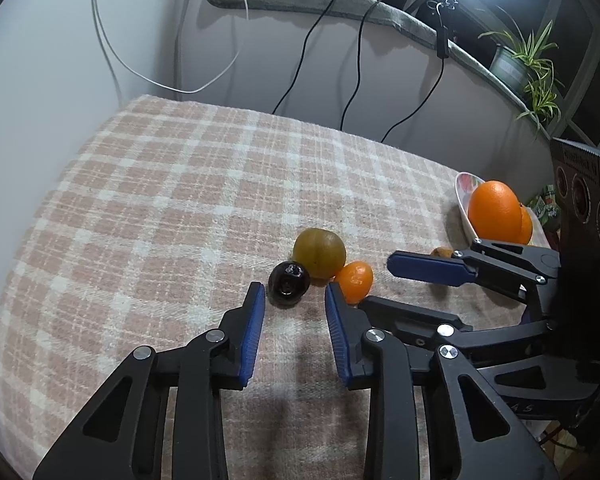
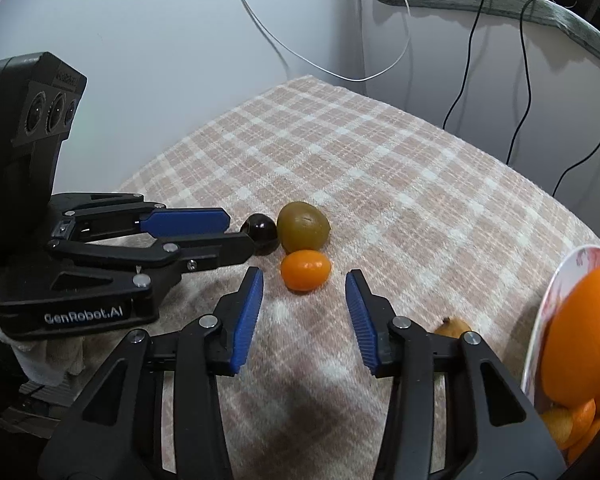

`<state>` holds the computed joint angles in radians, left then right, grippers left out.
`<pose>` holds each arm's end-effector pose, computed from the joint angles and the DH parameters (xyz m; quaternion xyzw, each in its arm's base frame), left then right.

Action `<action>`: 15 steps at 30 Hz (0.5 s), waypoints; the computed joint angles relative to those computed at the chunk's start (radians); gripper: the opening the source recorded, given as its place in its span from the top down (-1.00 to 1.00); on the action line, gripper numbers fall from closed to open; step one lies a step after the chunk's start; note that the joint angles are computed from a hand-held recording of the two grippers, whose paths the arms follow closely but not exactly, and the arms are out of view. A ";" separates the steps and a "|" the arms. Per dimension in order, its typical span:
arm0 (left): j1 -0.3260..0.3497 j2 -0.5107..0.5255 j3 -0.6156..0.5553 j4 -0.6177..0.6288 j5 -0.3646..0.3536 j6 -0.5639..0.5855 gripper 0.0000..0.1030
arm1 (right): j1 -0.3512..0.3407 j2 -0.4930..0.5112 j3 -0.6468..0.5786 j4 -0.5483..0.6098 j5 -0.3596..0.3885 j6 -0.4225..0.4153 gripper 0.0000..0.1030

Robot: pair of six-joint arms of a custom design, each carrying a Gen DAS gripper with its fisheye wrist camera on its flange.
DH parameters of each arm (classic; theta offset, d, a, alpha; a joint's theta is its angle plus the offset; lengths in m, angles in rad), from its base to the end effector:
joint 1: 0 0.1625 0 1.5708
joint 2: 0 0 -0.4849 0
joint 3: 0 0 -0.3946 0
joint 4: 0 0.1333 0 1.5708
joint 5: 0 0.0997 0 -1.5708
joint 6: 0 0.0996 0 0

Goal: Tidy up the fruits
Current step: 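Grasp the small kumquat with the right gripper while the left gripper grasps a dark plum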

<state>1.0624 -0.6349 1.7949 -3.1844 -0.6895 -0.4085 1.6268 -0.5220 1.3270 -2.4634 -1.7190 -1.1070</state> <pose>-0.1403 -0.6835 0.0751 -0.0518 0.8850 -0.3663 0.2827 0.1633 -0.7939 0.0304 0.5445 -0.8343 0.0007 0.0859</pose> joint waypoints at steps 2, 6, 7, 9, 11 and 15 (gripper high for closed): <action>0.002 0.002 -0.005 0.009 0.000 0.003 0.50 | 0.002 0.006 -0.003 -0.002 -0.009 -0.006 0.15; 0.009 -0.003 -0.015 0.036 -0.010 -0.004 0.51 | 0.004 0.016 -0.013 0.001 -0.017 -0.012 0.18; 0.011 -0.002 -0.018 0.041 -0.011 -0.002 0.53 | 0.004 0.017 -0.016 0.001 -0.020 -0.012 0.19; 0.014 -0.001 -0.026 0.050 -0.013 0.005 0.57 | 0.003 0.023 -0.024 0.007 -0.021 -0.006 0.20; 0.016 0.001 -0.032 0.056 -0.011 0.004 0.58 | 0.003 0.028 -0.032 0.011 -0.020 -0.003 0.21; 0.019 0.003 -0.033 0.054 -0.008 0.003 0.60 | 0.003 0.034 -0.037 0.014 -0.028 -0.004 0.22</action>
